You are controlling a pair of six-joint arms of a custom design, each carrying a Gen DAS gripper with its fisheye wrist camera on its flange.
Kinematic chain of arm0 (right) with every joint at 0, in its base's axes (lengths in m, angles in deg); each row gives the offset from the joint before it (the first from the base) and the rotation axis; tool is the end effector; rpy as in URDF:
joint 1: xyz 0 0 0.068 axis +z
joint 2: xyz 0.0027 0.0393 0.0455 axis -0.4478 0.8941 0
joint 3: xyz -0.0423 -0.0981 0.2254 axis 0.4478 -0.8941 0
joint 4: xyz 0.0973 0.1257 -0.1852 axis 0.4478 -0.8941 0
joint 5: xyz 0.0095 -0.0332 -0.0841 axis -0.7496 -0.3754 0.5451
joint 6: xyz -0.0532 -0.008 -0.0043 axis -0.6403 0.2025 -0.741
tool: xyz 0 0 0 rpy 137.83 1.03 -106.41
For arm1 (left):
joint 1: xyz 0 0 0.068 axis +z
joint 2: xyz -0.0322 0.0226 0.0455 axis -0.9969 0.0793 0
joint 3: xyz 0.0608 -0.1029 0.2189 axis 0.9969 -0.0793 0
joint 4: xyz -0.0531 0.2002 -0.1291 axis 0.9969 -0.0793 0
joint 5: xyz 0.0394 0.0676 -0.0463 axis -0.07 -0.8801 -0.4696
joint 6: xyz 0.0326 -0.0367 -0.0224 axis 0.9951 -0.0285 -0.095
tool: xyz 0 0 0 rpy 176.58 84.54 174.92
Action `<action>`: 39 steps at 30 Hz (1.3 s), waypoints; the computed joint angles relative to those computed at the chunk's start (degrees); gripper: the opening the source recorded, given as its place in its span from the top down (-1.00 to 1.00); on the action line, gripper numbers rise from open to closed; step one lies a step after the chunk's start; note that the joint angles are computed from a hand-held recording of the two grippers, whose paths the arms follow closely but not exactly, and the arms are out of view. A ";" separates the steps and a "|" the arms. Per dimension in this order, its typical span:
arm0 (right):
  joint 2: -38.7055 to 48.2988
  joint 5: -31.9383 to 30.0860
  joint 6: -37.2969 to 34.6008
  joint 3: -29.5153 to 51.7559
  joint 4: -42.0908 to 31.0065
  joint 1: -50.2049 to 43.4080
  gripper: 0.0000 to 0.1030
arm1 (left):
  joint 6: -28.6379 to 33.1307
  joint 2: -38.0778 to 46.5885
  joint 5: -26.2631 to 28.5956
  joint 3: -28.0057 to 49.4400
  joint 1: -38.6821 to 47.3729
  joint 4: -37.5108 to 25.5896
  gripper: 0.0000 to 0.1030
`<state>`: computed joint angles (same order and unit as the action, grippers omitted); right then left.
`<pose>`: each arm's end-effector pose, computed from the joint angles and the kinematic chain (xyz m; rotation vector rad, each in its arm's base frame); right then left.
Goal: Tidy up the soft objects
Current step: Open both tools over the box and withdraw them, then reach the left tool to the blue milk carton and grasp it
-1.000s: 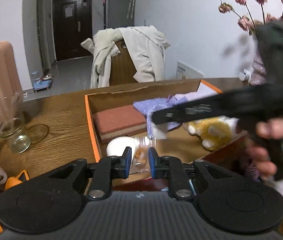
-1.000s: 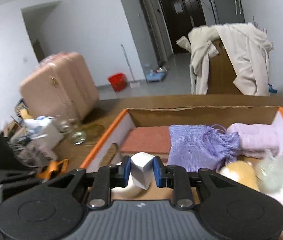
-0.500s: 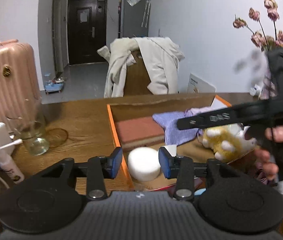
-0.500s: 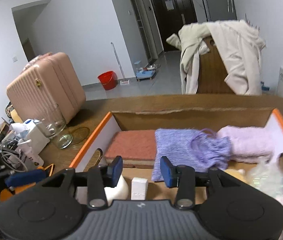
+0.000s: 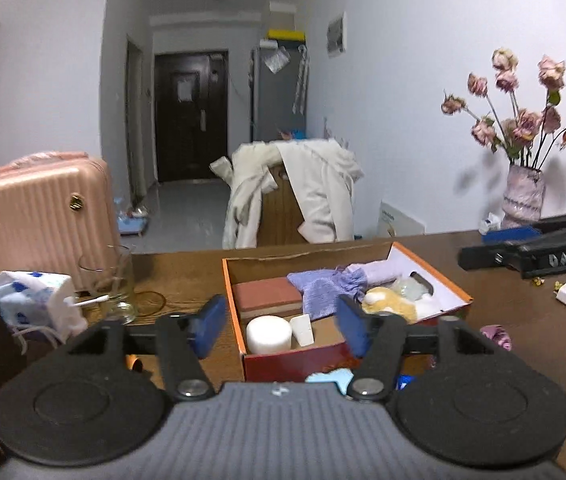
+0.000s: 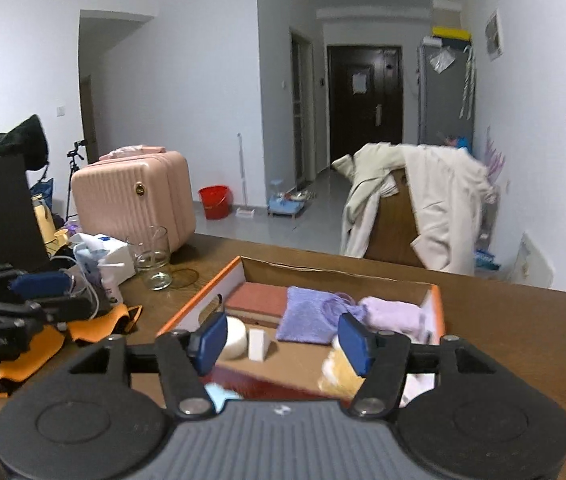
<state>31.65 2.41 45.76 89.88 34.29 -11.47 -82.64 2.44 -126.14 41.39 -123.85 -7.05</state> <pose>0.3754 0.1174 0.3187 -0.7124 1.9627 0.5202 0.2120 -0.1374 0.3084 -0.1227 1.9482 0.1027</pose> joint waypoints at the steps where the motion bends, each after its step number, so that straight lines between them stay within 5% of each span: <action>1: -3.89 0.00 -0.79 -5.23 2.14 -0.76 -0.23 | -1.57 -0.64 -4.34 -0.61 -3.59 -0.96 -0.47; 8: -27.73 -2.10 -4.12 -35.50 12.53 -5.23 -0.37 | -21.84 0.90 -22.61 -0.11 -25.32 -14.90 -0.61; 11: -36.59 -4.65 -5.09 -45.32 13.31 -7.30 -0.41 | -39.19 5.81 -28.06 3.23 -33.25 -29.28 -0.68; 15: -47.11 -7.62 -5.70 -55.78 11.64 -10.60 -0.41 | -67.10 15.52 -29.27 8.52 -41.38 -50.67 -0.69; 20: -53.94 -11.56 -6.33 -61.59 8.06 -14.05 -0.43 | -79.27 18.79 -26.86 8.04 -45.73 -56.72 -0.70; 24: -56.84 -13.99 -7.30 -63.37 5.47 -15.62 -0.43 | -80.13 19.45 -25.86 8.30 -45.84 -57.40 -0.70; 29: -54.75 -15.01 -6.12 -64.17 6.84 -16.89 -0.43 | -69.11 16.69 -25.63 5.86 -43.01 -47.57 -0.70; 35: -42.86 -14.26 -1.53 -61.64 13.66 -17.76 -0.42 | -42.56 11.57 -19.21 -3.04 -34.49 -18.85 -0.66; 39: -29.58 -12.58 1.88 -56.41 17.75 -15.51 -0.25 | -29.82 12.40 -11.99 -6.59 -26.66 -4.09 -0.46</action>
<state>2.08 -10.17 47.63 33.47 52.04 -26.98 -112.46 14.84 -138.13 34.80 -150.51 -11.14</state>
